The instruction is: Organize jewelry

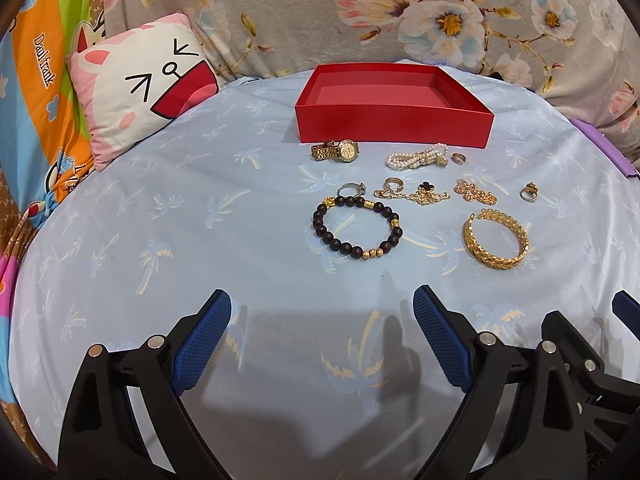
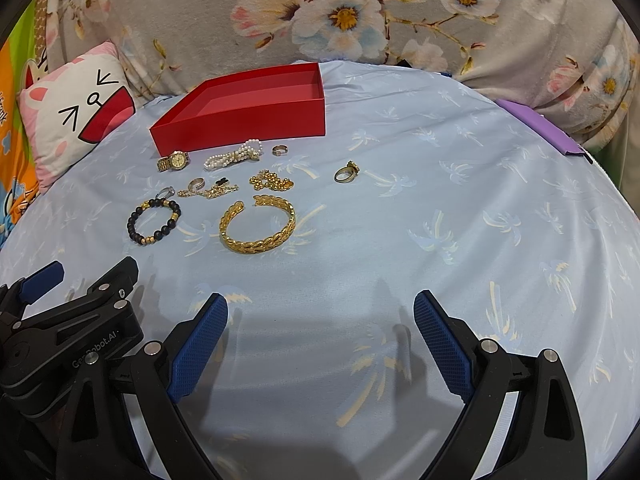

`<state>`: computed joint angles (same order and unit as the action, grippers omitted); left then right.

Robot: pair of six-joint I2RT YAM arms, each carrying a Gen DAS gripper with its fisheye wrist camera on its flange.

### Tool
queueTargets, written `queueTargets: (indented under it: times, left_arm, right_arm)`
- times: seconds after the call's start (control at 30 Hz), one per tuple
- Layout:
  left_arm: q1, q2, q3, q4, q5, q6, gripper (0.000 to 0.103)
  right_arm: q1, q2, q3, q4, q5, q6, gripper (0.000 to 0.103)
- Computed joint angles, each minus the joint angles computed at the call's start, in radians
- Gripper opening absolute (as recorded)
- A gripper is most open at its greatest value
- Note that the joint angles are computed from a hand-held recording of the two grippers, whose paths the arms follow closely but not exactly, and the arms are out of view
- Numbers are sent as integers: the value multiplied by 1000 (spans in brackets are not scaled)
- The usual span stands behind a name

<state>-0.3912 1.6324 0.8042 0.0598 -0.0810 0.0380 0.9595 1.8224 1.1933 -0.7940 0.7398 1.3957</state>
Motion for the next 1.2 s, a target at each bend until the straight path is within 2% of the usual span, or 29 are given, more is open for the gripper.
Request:
queueTargets:
  times: [1.2]
  left_arm:
    - [0, 1, 0, 1, -1, 0, 90]
  right_arm:
    - [1, 1, -3, 5, -1, 1, 92]
